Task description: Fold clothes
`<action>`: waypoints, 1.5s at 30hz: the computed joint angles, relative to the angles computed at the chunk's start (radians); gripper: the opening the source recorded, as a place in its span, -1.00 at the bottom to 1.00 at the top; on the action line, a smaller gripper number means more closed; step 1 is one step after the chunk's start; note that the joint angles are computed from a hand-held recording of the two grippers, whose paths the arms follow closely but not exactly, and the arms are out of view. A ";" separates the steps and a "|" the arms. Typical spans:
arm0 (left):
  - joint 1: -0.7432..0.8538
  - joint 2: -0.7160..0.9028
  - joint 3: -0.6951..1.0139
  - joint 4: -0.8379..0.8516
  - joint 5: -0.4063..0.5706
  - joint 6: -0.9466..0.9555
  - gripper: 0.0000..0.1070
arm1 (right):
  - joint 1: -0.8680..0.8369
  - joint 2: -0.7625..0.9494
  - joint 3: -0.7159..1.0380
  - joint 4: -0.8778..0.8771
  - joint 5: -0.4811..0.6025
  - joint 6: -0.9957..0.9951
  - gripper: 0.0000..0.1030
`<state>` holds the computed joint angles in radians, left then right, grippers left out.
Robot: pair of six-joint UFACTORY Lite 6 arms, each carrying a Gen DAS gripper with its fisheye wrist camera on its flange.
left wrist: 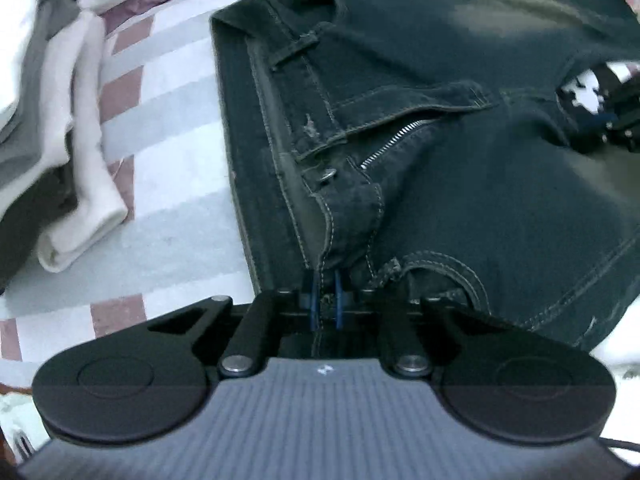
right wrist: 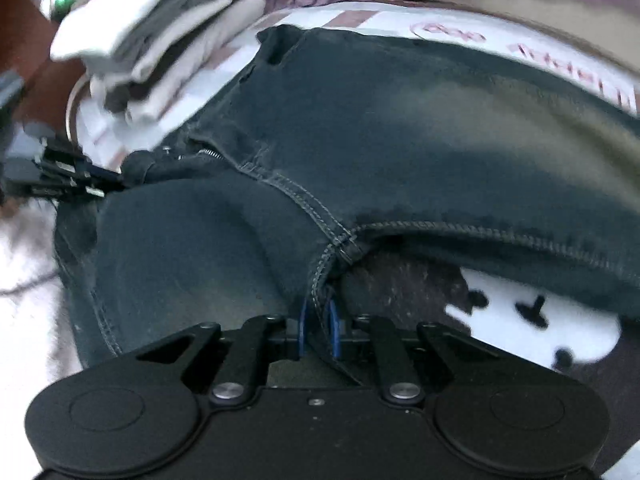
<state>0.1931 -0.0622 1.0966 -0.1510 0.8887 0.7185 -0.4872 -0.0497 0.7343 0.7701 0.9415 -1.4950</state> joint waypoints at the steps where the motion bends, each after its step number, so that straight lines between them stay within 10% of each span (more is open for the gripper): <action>1: -0.012 0.005 0.009 0.015 -0.002 -0.018 -0.85 | 0.025 -0.031 -0.016 -0.012 -0.024 0.006 -0.67; 6: -0.017 0.012 0.079 -0.031 -0.015 -0.077 -0.66 | 0.053 -0.068 -0.051 -0.037 -0.036 0.004 -0.46; 8: -0.013 0.051 0.160 -0.074 -0.020 -0.125 -0.10 | 0.028 -0.050 -0.032 -0.065 0.028 -0.014 -0.45; 19: -0.146 0.711 0.804 -0.047 -0.087 -0.553 -0.03 | 0.012 0.002 0.021 -0.059 0.078 0.024 -0.43; 29: -0.148 1.075 1.203 -0.169 -0.158 -0.650 0.34 | -0.430 0.346 0.299 0.156 0.126 0.117 -0.10; 31: -0.171 1.040 1.127 -0.142 -0.246 -0.647 0.28 | -0.487 0.443 0.377 0.218 0.107 0.190 -0.06; 34: -0.186 0.985 1.019 -0.171 -0.340 -0.560 -0.70 | -0.527 0.491 0.401 0.282 0.095 0.229 -0.06; 39: -0.218 0.810 0.791 -0.075 -0.563 -0.616 -0.74 | -0.494 0.418 0.311 0.307 -0.055 0.172 -0.05; 45: -0.222 0.856 0.841 0.259 -0.554 -0.929 -0.70 | -0.470 0.349 0.234 0.314 -0.091 0.054 -0.05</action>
<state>-0.0287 0.7940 1.9380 0.1080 0.3348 -0.2103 -0.9572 0.2993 0.9682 1.0840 0.8505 -1.4407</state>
